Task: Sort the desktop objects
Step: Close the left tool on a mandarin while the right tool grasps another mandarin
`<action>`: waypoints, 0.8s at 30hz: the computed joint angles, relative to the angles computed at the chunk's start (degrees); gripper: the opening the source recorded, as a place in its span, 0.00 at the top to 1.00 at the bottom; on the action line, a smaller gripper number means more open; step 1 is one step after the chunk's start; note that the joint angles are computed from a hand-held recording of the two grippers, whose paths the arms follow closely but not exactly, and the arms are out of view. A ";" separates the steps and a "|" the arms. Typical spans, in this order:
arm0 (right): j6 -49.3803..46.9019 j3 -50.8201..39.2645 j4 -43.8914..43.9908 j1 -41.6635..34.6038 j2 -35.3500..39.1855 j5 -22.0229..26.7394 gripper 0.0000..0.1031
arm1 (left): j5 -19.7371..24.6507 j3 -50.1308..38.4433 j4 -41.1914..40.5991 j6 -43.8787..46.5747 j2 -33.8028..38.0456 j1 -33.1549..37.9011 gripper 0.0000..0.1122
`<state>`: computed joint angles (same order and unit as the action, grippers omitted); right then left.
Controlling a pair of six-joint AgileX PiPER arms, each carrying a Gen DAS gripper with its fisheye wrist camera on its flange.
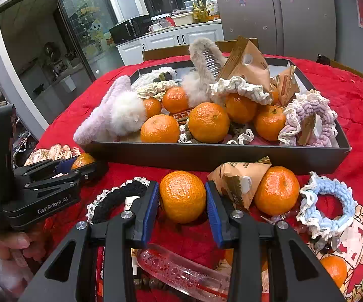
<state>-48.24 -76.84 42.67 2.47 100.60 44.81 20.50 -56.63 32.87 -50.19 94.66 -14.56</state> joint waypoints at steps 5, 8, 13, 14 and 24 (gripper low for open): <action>-1.62 1.72 1.91 -0.73 -1.07 -0.38 0.65 | -1.33 1.90 -2.26 2.36 -1.67 0.55 0.65; -2.16 3.17 1.83 -0.42 -2.21 -1.43 0.65 | -1.11 1.82 -1.72 1.96 -1.58 0.31 0.65; -3.40 4.28 2.52 -1.08 -2.94 -1.33 0.65 | -0.63 4.10 3.56 -4.84 -3.18 -2.56 0.65; -3.62 4.55 2.91 -1.20 -3.13 -1.16 0.65 | -1.84 5.71 2.77 -3.67 -4.30 -1.52 0.65; -4.92 7.51 3.32 -0.79 -5.46 -4.89 0.65 | -7.33 14.80 8.57 -10.48 -12.98 -0.81 0.65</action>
<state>-53.17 -69.33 46.00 1.69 95.14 39.91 13.16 -41.83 41.45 -60.67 81.68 -15.37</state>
